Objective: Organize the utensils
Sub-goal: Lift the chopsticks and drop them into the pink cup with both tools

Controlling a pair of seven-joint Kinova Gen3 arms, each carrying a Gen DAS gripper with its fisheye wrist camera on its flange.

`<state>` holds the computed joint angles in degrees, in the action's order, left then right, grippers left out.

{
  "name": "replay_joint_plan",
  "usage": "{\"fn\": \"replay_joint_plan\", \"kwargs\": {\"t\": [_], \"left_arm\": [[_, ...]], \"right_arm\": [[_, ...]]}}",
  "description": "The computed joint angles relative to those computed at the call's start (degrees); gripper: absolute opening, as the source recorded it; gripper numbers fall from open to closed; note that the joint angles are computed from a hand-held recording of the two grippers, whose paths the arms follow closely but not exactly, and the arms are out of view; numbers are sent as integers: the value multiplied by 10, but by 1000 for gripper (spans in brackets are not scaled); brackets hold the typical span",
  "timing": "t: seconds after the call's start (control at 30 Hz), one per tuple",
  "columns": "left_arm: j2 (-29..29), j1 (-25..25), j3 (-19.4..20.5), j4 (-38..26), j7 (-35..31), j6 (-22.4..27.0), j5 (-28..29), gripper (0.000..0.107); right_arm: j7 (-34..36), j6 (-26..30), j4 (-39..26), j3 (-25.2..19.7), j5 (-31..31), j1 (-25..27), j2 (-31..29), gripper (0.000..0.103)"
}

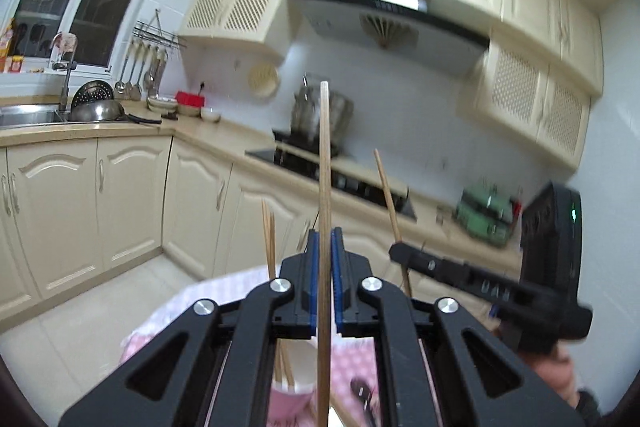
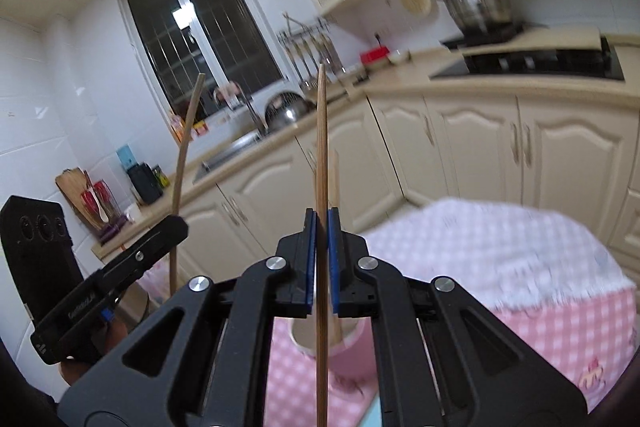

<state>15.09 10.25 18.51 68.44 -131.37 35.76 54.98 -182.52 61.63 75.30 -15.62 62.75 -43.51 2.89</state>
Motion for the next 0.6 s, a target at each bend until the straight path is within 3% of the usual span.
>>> {"fn": "replay_joint_plan", "kwargs": {"t": [0.27,0.53,0.6], "left_arm": [[30,10,40,-18,-56,-117,50,6],[57,38,71,-24,-29,-199,-17,6],[62,50,64,-24,-2,-213,-45,6]], "right_arm": [[15,-10,-40,26,57,-13,33,6],[0,-29,-33,50,60,-12,44,6],[-4,-28,-32,53,60,-13,48,6]]}}
